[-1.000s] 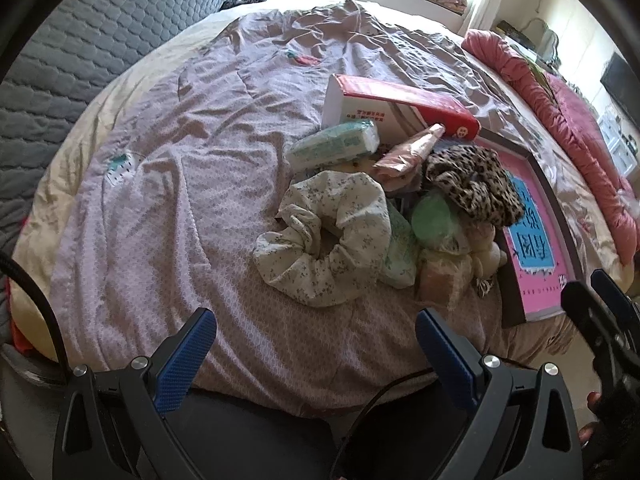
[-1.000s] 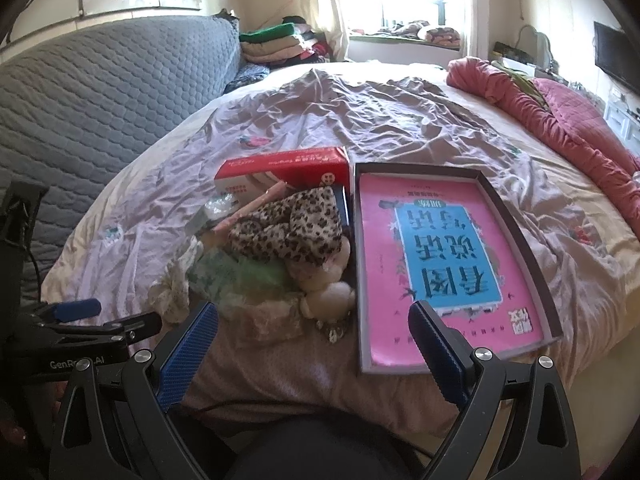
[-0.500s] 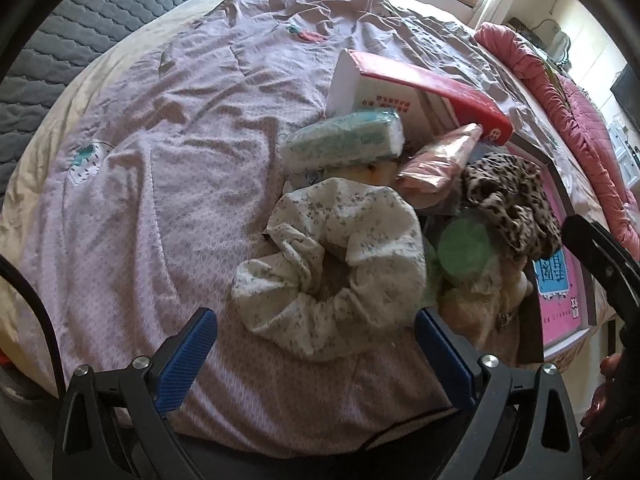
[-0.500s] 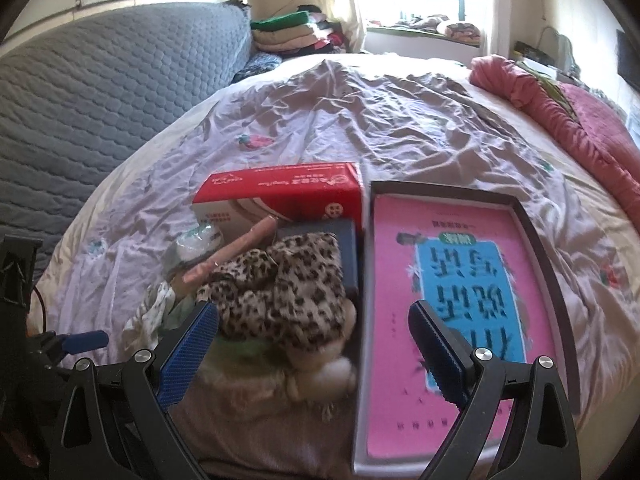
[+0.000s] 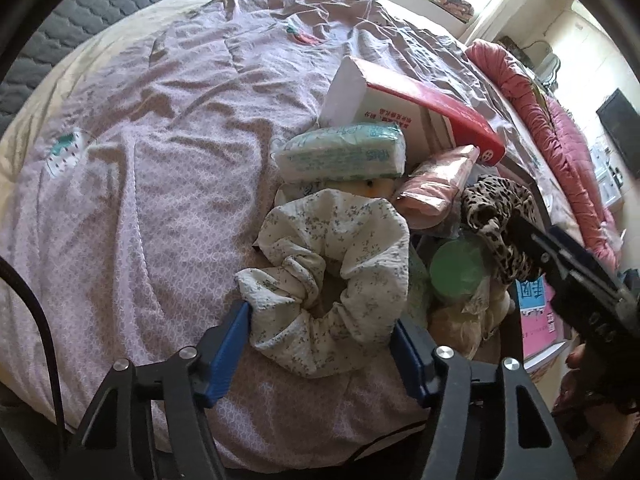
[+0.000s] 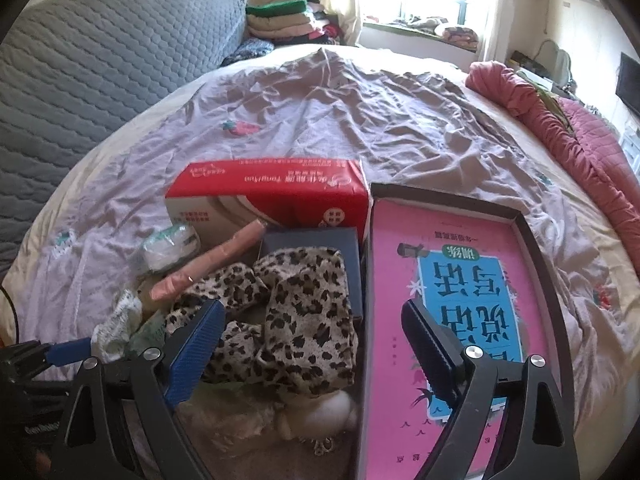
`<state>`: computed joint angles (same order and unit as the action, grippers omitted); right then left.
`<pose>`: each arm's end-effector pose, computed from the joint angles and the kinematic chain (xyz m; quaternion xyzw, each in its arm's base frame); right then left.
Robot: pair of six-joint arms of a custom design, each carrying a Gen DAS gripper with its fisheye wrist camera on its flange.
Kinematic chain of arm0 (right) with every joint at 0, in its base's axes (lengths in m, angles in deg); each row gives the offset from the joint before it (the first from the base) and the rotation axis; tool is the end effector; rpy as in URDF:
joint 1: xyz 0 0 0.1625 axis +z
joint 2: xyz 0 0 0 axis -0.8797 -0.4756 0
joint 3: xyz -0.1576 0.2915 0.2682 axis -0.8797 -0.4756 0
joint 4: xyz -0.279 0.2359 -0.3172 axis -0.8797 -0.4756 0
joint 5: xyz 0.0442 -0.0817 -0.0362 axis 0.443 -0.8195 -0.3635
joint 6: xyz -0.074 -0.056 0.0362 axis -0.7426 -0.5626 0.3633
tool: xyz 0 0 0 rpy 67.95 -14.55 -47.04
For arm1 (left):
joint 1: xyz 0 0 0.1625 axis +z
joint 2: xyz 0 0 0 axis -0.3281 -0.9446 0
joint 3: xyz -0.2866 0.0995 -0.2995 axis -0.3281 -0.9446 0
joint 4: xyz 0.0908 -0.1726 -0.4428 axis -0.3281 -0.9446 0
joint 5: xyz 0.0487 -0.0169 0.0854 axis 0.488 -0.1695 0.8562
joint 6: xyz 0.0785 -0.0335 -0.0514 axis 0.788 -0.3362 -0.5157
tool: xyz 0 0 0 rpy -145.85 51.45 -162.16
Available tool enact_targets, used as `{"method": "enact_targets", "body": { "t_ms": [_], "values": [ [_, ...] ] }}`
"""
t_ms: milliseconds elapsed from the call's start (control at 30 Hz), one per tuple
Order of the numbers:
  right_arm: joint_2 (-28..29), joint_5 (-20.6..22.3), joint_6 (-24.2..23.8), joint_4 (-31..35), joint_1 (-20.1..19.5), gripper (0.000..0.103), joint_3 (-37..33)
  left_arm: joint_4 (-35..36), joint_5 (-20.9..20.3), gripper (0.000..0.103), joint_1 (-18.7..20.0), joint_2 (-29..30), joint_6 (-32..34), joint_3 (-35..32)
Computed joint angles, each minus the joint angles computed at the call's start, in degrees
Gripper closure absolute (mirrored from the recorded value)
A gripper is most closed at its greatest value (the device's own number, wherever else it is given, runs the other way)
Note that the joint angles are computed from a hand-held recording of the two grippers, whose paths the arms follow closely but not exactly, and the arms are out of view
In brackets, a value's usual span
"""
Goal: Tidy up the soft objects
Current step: 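Grasp the cream floral scrunchie with the left tool while the right tool grasps the leopard scrunchie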
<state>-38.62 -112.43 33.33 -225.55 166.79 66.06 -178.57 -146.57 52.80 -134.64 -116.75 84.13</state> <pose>0.1567 -0.3395 0.1498 0.1238 -0.8694 0.3020 0.3709 -0.1771 -0.3379 0.0953 0.0854 0.9587 -0.1549 0.2226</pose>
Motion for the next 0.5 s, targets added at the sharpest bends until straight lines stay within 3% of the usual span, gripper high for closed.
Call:
{"method": "enact_targets", "body": {
  "t_ms": [67,167,267,300,433,500],
  "values": [
    [-1.44,2.36,1.28,2.83,-1.22,0.037,0.25,-1.12,-0.99,0.040,0.93,-0.06,0.54,0.07],
    [-1.30,3.44,0.62,2.31,-1.77,0.040,0.42,-2.87,-2.08,0.045,1.72,-0.23,1.54,0.31],
    [-3.26,6.93,1.43,4.97,-2.96,0.062,1.07,-4.28,-3.10,0.052,2.34,0.06,2.90,0.31],
    [-3.87,7.75,1.77,6.00,-3.39,0.064,1.19,-4.71,-3.42,0.054,2.60,0.20,3.33,0.29],
    [-8.11,13.31,2.35,9.55,-5.76,0.075,2.35,-5.58,-4.83,0.069,3.42,0.53,5.32,0.09],
    [-10.42,15.79,2.74,10.46,-6.78,0.087,3.14,-6.13,-5.27,0.076,3.30,0.34,6.71,0.20]
  ]
}}
